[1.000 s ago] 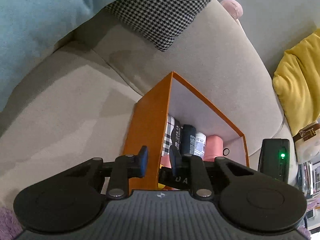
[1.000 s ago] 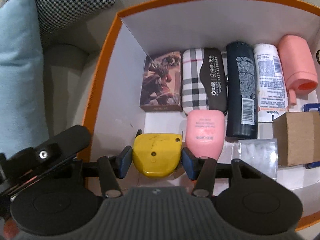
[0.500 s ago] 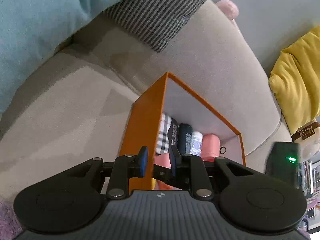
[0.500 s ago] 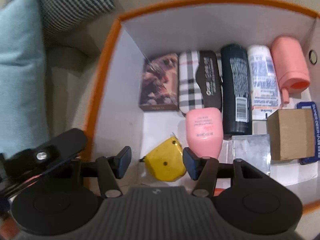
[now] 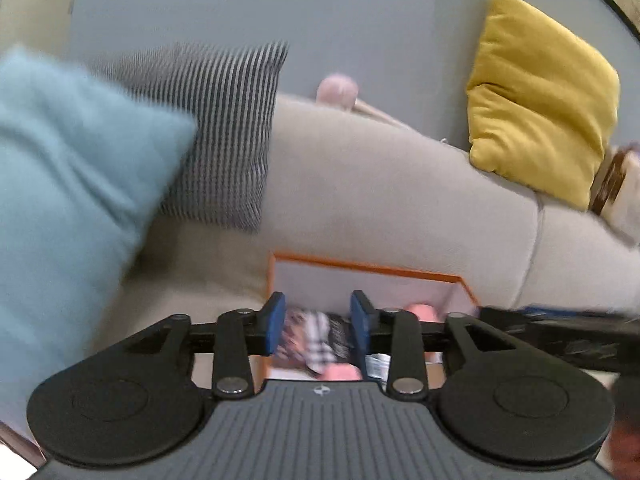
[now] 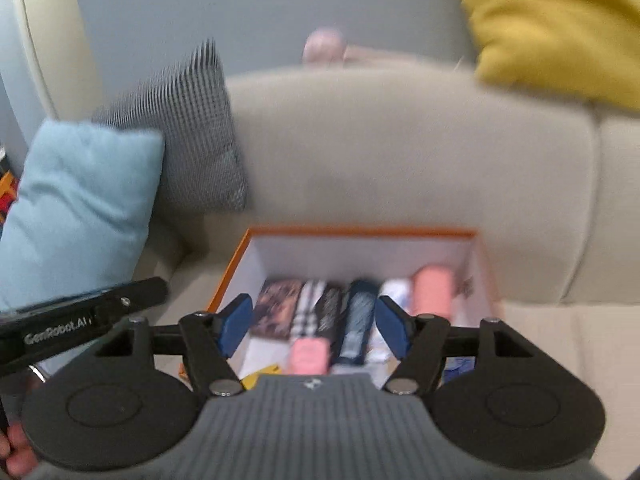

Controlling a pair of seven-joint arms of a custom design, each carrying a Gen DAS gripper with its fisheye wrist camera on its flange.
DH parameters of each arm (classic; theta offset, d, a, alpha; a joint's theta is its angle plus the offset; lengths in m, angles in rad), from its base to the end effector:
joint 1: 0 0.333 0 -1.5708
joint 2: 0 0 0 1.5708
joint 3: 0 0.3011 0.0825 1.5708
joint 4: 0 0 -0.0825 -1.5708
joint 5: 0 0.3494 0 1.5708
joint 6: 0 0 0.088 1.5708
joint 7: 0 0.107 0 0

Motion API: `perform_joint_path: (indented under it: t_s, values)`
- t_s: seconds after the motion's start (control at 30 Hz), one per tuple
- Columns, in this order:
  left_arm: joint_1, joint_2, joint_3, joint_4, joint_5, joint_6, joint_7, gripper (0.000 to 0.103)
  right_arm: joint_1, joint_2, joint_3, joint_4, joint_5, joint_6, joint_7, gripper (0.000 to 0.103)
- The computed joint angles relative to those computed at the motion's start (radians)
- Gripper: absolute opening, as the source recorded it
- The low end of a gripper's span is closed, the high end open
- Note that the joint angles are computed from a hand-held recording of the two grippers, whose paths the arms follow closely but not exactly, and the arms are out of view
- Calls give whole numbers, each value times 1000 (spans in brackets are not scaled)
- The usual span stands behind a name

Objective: Organize rigid objects

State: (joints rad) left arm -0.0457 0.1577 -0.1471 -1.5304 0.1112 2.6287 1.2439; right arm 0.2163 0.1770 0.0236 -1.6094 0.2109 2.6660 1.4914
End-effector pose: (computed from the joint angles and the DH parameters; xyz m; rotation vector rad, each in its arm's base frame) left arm 0.6128 -0.1134 0.6674 -1.7721 1.6382 -1.0136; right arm 0.6153 0.1427 0.6197 -1.7664 1.4821 -0.5354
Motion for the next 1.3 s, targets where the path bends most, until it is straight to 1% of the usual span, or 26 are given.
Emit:
perform_joint_path:
  t_s: [0.03,0.07,0.1,0.13,0.17,0.2,0.27,0.33,0.37,0.43,0.47,0.53,0.6,0.67,0.7,0.8,0.83,0.97,1.0,1.13,1.3]
  values:
    - [-6,-9,4,-6,30,7,0,57,3,-28,-7,-36,-21,26,7,74]
    - [-9,-18,4,-14,49,13,3,63,12,-52,-19,-74,-67,55,41,79]
    - [-15,-25,6,-11,71,1,-3,75,22,-78,-35,-110,-143,72,105,81]
    - [-19,-30,6,-13,83,-6,-7,82,25,-91,-43,-131,-205,75,162,81]
    - [-25,-38,7,-19,106,-16,-24,85,24,-104,-45,-148,-246,71,203,82]
    - [-35,-41,9,-13,142,-52,-45,91,18,-114,-43,-166,-263,70,224,82]
    - [-49,-36,6,3,182,-117,-56,91,5,-138,-34,-221,-273,99,240,83]
    - [-60,-24,3,17,204,-179,-71,103,-5,-159,-26,-273,-283,136,262,85]
    - [-59,-25,0,3,192,-178,-72,103,-10,-164,-22,-291,-277,149,265,85]
    - [-60,-25,-3,-13,183,-176,-77,103,-17,-166,-12,-311,-211,158,220,86]
    - [-61,-23,-4,-17,183,-177,-72,103,-19,-161,-9,-309,-186,151,205,86]
    - [-60,-16,-6,-27,170,-161,-67,103,-21,-151,-6,-302,-179,135,207,86]
    - [-57,5,-9,-12,134,-174,-65,103,-17,-132,-10,-290,-236,127,254,87]
    - [-53,16,-11,-15,104,-170,-71,103,-11,-122,-13,-298,-279,139,290,87]
    - [-54,23,-11,-15,104,-173,-64,103,-10,-115,-12,-298,-275,139,291,87]
    - [-73,27,1,-21,185,-173,-86,103,-10,-100,-8,-299,-218,148,251,87]
    - [-74,32,2,-16,196,-175,-88,103,-7,-93,-11,-296,-224,153,257,87]
    - [-61,42,-4,-6,149,-184,-73,103,10,-76,-30,-286,-294,163,315,86]
    - [-62,41,-3,-9,152,-184,-78,103,12,-76,-31,-288,-300,167,322,87]
    - [-61,44,-3,-11,156,-180,-69,103,8,-72,-24,-288,-263,172,287,87]
    - [-66,38,1,-17,181,-174,-63,103,13,-76,-26,-285,-268,165,279,87]
